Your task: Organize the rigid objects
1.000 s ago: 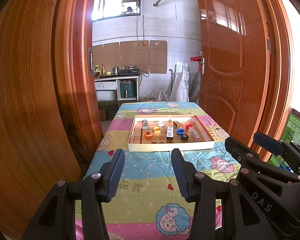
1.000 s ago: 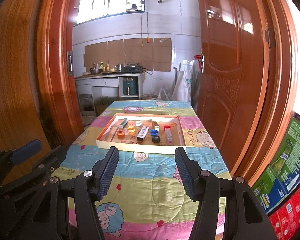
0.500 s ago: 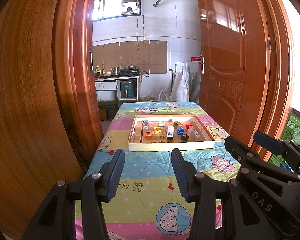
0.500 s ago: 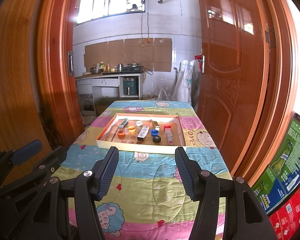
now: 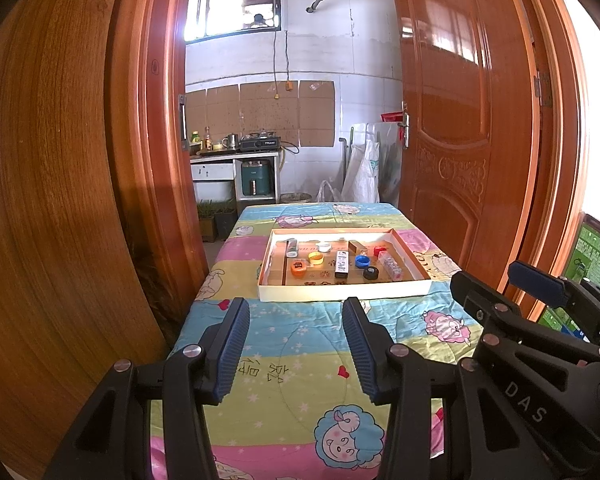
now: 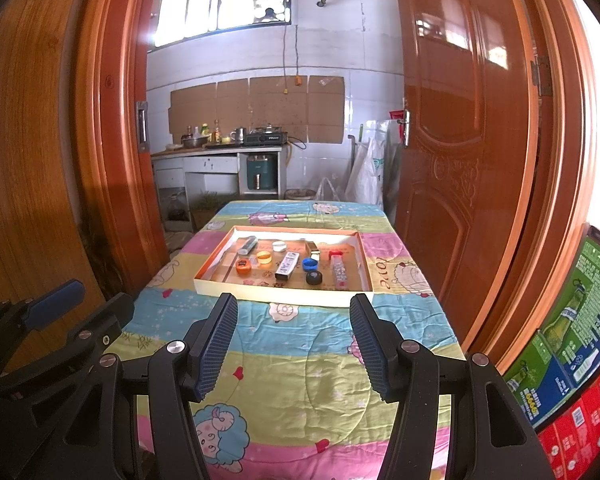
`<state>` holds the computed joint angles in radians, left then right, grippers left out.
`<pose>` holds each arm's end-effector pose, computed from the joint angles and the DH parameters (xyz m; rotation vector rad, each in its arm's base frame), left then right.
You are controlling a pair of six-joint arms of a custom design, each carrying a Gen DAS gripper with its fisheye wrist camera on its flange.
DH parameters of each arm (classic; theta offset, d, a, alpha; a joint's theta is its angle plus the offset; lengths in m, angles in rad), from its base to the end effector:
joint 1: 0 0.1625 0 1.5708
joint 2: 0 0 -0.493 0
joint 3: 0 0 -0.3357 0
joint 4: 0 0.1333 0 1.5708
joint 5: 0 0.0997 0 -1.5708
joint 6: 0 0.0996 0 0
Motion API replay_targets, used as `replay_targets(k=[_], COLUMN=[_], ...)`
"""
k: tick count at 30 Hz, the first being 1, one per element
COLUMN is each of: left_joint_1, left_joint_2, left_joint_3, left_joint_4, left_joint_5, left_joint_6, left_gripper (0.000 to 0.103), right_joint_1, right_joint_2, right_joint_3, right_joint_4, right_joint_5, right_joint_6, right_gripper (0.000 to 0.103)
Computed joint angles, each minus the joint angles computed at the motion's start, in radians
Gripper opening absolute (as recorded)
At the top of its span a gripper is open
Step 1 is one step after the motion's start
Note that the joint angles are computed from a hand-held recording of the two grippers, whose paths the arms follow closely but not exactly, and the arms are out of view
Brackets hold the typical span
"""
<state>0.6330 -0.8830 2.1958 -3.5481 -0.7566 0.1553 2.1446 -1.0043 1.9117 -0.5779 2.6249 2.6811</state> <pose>-0.2970 -0.4731 0.2265 0.9368 2.2229 -1.1534 0.3028 -0.3825 0.2037 0.2384 -1.9299 1.3406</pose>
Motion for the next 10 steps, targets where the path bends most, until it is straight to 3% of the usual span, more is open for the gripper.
replay_targets(k=[10], left_joint_1=[0.003], left_joint_2=[-0.007], left_joint_3=[0.014], left_joint_4=[-0.003], left_joint_5=[0.02], left_joint_6=[-0.014], left_gripper=[0.048], right_joint_1=[0.001], right_joint_2=[0.007], right_joint_3=[-0.008], right_joint_4=[0.013], right_joint_5=[-0.004], right_joint_6=[0.011], right_gripper=[0.06])
